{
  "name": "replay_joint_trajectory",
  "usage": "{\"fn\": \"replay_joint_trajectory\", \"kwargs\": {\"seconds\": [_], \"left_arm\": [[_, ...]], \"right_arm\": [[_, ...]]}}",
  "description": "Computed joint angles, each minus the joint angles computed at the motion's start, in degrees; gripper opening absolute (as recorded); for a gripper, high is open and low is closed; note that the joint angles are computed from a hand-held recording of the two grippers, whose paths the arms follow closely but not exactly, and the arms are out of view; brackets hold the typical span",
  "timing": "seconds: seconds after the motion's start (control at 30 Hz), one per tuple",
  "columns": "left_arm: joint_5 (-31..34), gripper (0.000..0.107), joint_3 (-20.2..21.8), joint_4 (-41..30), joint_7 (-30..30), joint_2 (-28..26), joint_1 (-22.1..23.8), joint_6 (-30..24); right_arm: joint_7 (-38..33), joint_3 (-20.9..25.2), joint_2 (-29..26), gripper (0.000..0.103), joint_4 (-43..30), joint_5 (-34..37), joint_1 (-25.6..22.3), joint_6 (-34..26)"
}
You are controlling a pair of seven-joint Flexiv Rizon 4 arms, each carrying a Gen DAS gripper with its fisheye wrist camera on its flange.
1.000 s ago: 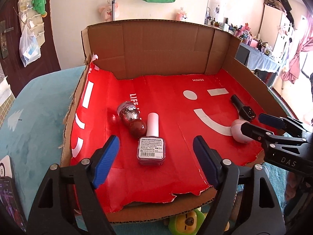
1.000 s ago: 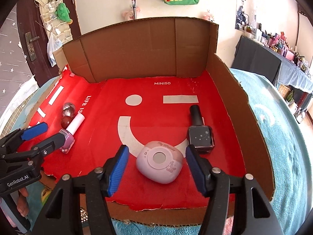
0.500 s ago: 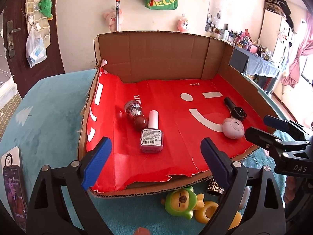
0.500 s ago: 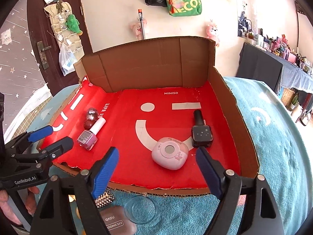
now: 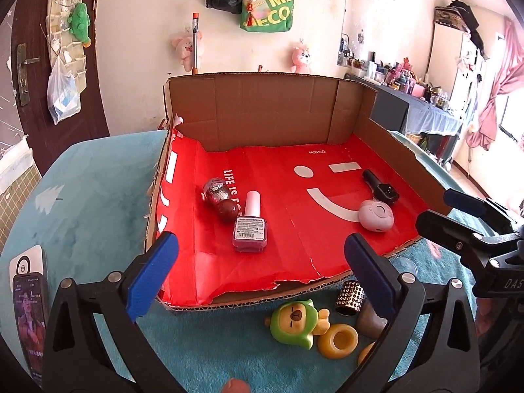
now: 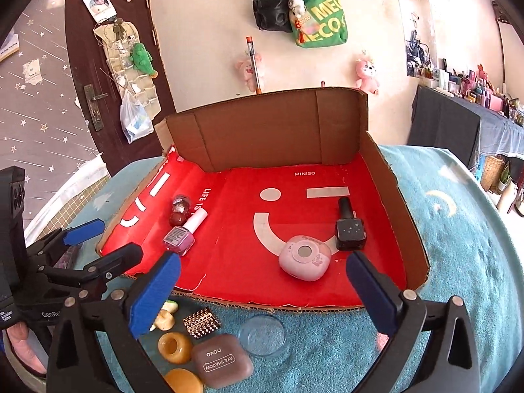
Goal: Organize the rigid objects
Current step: 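Withdraw both grippers from the box toward the items on the towel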
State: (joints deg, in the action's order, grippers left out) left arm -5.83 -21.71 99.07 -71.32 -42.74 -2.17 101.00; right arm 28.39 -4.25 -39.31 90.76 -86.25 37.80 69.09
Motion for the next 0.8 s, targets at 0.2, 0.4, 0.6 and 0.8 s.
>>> {"fn": "replay_joint_trajectory", "kwargs": {"seconds": [0.2, 0.4, 0.6, 0.8], "left_arm": [[0.43, 0.103, -0.72, 1.16, -0.98, 0.31, 0.92, 1.07], [1.15, 0.103, 0.31, 2.26, -1.28, 0.95, 0.21, 1.39], [1.82, 0.103, -0.10, 3.71, -1.45, 1.37, 0.69, 1.59], [2.13, 0.103, -0.03, 4.90, -1.60, 1.78, 0.79, 1.36]], "right_arm": [[2.42, 0.34, 0.89, 0.103, 0.80, -3.21, 0.13, -1.48], [3.22, 1.44, 1.23, 0.103, 1.35, -4.04, -0.33, -2.48], [3.23, 1.98, 1.24, 0.103, 1.74, -3.94, -0.35, -2.73], [5.08, 2.33, 1.65, 0.103, 2.76, -4.82, -0.43, -2.69]]}}
